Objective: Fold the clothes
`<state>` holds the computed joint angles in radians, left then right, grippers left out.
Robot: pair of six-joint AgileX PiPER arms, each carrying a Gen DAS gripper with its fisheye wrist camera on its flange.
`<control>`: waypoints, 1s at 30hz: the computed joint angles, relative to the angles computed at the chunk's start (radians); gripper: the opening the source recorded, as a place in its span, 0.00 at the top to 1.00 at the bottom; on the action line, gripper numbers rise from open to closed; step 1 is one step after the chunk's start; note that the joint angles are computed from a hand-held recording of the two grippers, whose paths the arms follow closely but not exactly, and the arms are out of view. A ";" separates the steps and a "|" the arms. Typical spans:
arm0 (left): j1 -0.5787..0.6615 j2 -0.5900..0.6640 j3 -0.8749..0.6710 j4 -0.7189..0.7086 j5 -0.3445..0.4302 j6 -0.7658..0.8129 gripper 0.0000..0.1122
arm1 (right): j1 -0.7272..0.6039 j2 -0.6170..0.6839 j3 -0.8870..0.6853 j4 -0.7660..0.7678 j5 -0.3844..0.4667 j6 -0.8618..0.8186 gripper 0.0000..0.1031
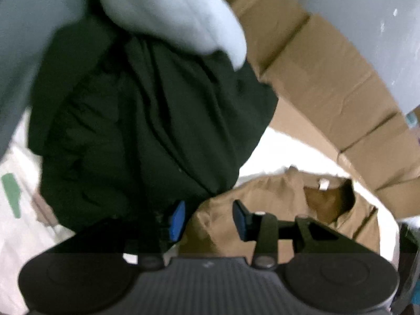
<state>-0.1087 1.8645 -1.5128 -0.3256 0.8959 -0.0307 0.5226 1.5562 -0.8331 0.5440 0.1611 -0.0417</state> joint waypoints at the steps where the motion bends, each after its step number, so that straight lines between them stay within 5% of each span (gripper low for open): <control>1: -0.011 0.027 -0.031 0.032 0.026 -0.028 0.62 | -0.009 0.005 0.005 0.073 -0.003 -0.069 0.98; 4: -0.031 0.071 -0.078 0.085 0.065 -0.051 0.64 | -0.037 0.019 0.022 0.324 -0.006 -0.313 0.98; 7: -0.043 0.086 -0.088 0.141 0.063 -0.086 0.90 | -0.059 0.027 0.040 0.535 -0.001 -0.526 0.98; 14: -0.088 0.090 -0.111 0.276 0.066 -0.147 0.93 | -0.095 -0.001 0.081 0.831 0.042 -0.808 0.99; 19: -0.080 0.122 -0.130 0.278 0.060 -0.121 0.92 | -0.116 0.022 0.074 0.880 0.062 -0.837 0.99; 22: -0.045 0.130 -0.127 0.213 0.051 -0.093 0.91 | -0.128 0.071 0.045 0.773 0.054 -0.723 0.98; 27: -0.013 0.001 -0.007 0.181 -0.048 -0.073 0.75 | -0.164 0.115 0.020 0.684 0.074 -0.638 0.96; 30: 0.016 -0.056 0.040 0.133 -0.056 -0.035 0.76 | -0.183 0.124 0.015 0.709 0.089 -0.658 0.94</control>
<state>-0.0928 1.8089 -1.4732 -0.1922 0.8396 -0.0661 0.3394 1.6801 -0.8181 1.2528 0.2502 -0.6994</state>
